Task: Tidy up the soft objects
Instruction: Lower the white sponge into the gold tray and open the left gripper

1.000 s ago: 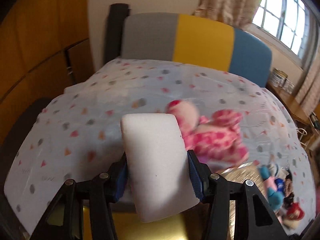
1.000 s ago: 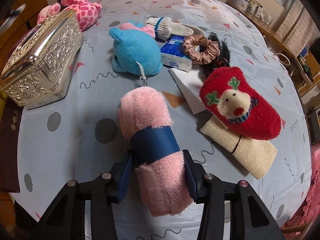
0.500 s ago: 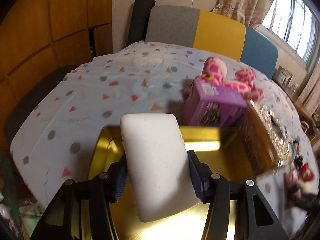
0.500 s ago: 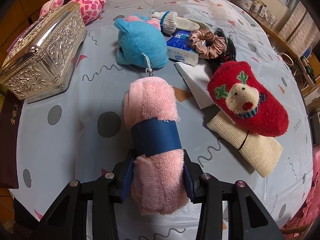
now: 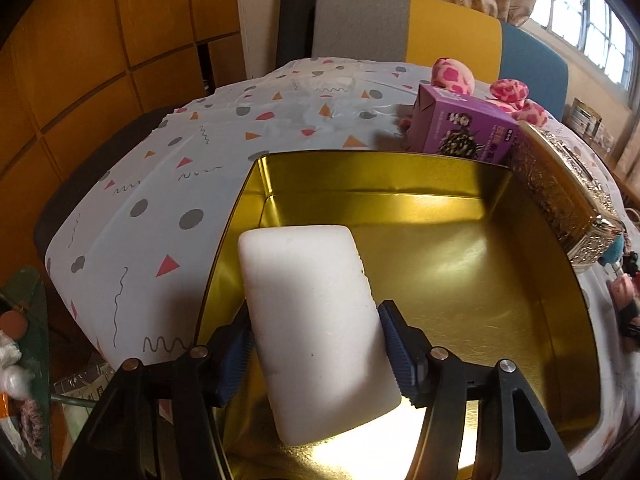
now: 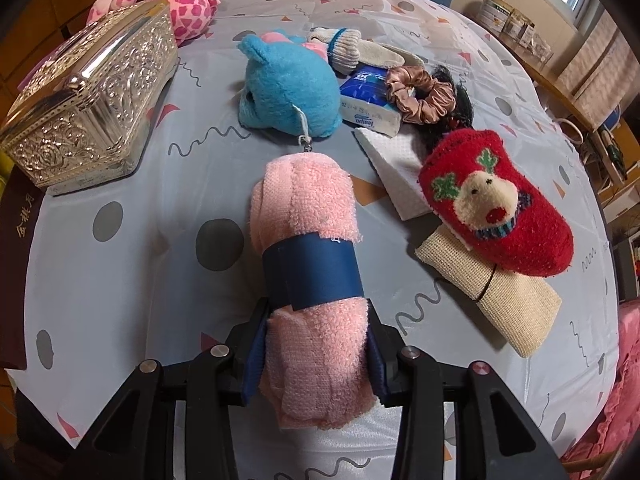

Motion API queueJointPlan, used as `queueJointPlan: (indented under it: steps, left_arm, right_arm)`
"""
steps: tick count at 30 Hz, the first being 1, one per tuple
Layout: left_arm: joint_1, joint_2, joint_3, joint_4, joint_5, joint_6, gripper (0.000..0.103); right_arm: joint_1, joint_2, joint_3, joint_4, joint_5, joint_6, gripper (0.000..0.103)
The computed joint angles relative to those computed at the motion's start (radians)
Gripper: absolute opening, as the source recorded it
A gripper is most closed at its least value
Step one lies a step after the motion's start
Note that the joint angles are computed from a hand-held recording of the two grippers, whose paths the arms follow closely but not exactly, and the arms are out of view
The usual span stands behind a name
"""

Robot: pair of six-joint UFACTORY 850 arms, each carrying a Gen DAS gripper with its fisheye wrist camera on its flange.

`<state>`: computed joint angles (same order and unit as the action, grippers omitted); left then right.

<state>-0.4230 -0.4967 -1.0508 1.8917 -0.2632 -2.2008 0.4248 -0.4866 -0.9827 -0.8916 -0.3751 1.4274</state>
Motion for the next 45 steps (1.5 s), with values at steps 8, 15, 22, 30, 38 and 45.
queueJointPlan:
  steps: [8, 15, 22, 30, 38, 45]
  left_arm:
    - [0.010, 0.014, 0.019, 0.116, -0.014, -0.142, 0.082]
    - [0.016, 0.061, 0.049, 0.210, -0.016, -0.257, 0.083]
    - [0.007, 0.128, 0.101, 0.295, -0.046, -0.351, 0.088]
    - [0.014, 0.178, 0.144, 0.341, -0.044, -0.408, 0.092]
    - [0.023, 0.223, 0.185, 0.393, -0.049, -0.452, 0.092]
    - [0.033, 0.252, 0.217, 0.415, -0.062, -0.467, 0.095]
  right_arm:
    - [0.037, -0.007, -0.025, -0.012, -0.051, 0.005, 0.031]
    - [0.052, 0.080, -0.001, -0.158, -0.023, 0.199, 0.031]
    - [0.016, 0.098, -0.056, -0.202, -0.027, 0.279, 0.031]
    - [-0.066, -0.029, -0.254, -0.015, -0.086, 0.114, 0.031]
    - [-0.079, -0.197, -0.564, 0.182, -0.165, -0.069, 0.031]
    - [-0.018, -0.375, -0.907, 0.288, -0.224, -0.284, 0.031]
